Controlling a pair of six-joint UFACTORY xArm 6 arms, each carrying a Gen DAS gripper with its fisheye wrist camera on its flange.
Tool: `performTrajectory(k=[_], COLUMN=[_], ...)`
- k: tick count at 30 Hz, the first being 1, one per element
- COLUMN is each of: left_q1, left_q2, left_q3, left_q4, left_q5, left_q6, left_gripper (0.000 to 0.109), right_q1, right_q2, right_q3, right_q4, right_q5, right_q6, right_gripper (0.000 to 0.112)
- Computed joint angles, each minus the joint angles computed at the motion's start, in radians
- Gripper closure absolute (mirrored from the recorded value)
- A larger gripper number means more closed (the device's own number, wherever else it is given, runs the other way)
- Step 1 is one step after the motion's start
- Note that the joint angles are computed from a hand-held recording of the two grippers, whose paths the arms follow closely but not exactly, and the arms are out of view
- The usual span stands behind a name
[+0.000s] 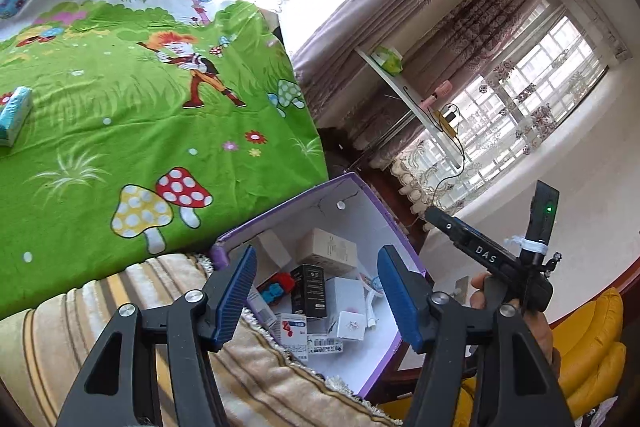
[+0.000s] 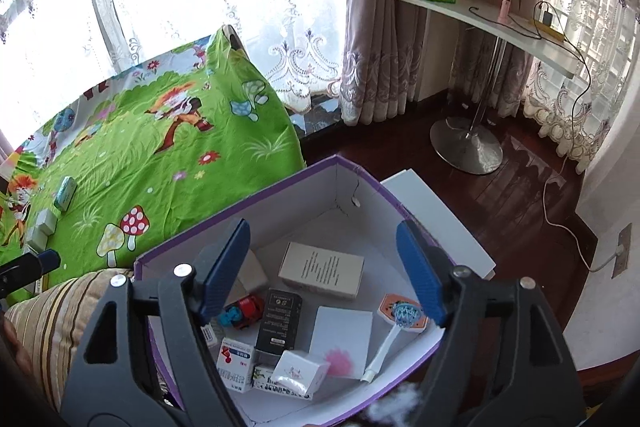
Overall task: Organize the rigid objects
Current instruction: 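Move both open grippers away from the purple box toward the bed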
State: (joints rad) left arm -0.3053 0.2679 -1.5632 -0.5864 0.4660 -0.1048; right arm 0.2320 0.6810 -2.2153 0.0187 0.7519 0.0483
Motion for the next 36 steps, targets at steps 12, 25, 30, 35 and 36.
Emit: performTrajectory(k=[12,25,30,35,36], left_q1=[0.046,0.151,0.208,0.245,0.254], left_q2=[-0.131,-0.293,-0.368,-0.427,-0.439], left_q3=[0.167,0.371,0.469,0.537,0.548], left_q4=[0.363,0.576,0.605,0.616,0.633], left_q5=[-0.066,-0.135,-0.14,-0.132,-0.124], left_q6=[-0.263,-0.457,-0.524,-0.557,-0.573], left_gripper=[0.045,0.045,0.045,0.045,0.045], right_q1=[0.038,0.131,0.167,0.201,0.208], right_q2=[-0.042,0.035,0.068,0.16,0.187], right_q3=[0.03,-0.131,-0.186,-0.346,-0.395], right_q4=[0.099,0.199,0.203,0.205,0.206], right_q5=[-0.007,0.163,0.208,0.304,0.33], right_q6=[-0.078,-0.179,-0.174,-0.157,-0.156], right_gripper=[0.026,0.026,0.026,0.026,0.026])
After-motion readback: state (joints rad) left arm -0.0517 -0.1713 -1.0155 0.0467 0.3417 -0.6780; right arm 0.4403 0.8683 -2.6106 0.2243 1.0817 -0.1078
